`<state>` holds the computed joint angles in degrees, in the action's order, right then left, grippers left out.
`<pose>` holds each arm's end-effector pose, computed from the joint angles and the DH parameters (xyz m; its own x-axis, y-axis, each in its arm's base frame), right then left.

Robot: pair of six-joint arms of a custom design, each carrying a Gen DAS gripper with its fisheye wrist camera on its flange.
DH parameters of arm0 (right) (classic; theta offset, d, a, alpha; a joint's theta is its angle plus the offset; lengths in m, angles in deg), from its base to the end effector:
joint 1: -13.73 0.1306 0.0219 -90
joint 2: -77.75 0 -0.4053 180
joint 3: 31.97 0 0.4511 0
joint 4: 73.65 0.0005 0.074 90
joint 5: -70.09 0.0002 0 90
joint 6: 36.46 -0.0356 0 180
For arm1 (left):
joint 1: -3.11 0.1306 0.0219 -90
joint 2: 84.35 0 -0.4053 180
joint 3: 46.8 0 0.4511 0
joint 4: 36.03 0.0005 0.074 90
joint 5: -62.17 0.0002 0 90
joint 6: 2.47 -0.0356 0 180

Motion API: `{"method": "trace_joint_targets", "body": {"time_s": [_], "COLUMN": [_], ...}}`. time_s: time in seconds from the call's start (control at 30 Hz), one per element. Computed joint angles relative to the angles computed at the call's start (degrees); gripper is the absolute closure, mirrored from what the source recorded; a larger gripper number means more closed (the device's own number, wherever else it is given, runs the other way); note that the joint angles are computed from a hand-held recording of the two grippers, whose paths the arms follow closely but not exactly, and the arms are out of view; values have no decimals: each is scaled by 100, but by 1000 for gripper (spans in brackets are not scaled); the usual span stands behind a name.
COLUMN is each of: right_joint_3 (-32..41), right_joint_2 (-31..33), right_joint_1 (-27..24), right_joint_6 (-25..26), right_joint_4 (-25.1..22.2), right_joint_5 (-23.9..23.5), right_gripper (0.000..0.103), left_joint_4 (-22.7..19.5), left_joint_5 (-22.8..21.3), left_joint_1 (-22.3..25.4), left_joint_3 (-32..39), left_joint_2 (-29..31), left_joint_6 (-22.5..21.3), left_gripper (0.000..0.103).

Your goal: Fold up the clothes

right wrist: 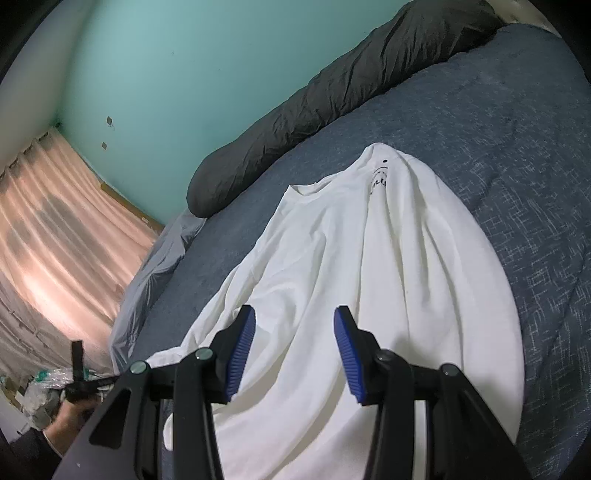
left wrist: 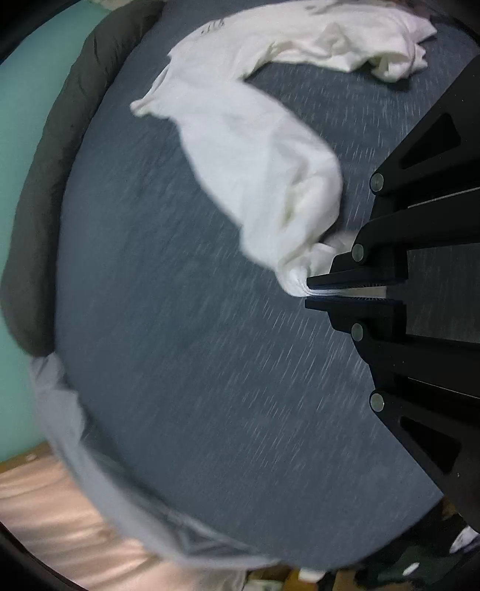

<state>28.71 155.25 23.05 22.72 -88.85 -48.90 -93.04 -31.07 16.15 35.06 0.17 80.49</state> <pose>0.4463 0.0902 0.3398 -0.7297 0.3344 -0.5965 -0.2018 0.7281 0.6551 0.4760 0.1118 0.4185 -0.8656 -0.0749 -0.4952 -0.1481 0.9828 0.1103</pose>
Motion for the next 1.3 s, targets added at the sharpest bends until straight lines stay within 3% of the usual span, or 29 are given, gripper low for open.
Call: {"method": "trace_joint_targets", "body": {"time_s": [0.2, 0.4, 0.6, 0.73, 0.77, 0.87, 1.0, 1.1, 1.3], "right_joint_3": [-20, -23, -14, -15, -15, -6, 15, 35, 48], "right_joint_2": [-1, 22, 18, 34, 39, 46, 50, 52, 101], "right_joint_1": [39, 39, 72, 48, 41, 41, 60, 80, 50], "right_joint_6": [18, -70, -23, -29, -34, -36, 15, 125, 131], "right_joint_4": [13, 37, 13, 30, 34, 36, -3, -50, -65], "right_joint_5": [29, 32, 109, 87, 82, 101, 142, 188, 200], "right_gripper": [58, 58, 58, 58, 58, 58, 58, 58, 58], "left_joint_4": [65, -352, -617, -598, -562, -334, -37, 86, 105], "left_joint_5": [-399, 104, 871, 1206, 1268, 1329, 861, 749, 1122], "left_joint_1": [82, -48, 86, 243, 308, 531, 775, 827, 917], "left_joint_3": [21, -391, -498, -568, -565, -553, -473, -448, -482], "left_joint_2": [-141, -169, -114, -298, -335, -370, -119, 60, 343], "left_joint_6": [-352, -697, -391, -189, -141, 41, 457, 430, 485], "left_gripper": [99, 99, 96, 64, 62, 62, 62, 62, 62]}}
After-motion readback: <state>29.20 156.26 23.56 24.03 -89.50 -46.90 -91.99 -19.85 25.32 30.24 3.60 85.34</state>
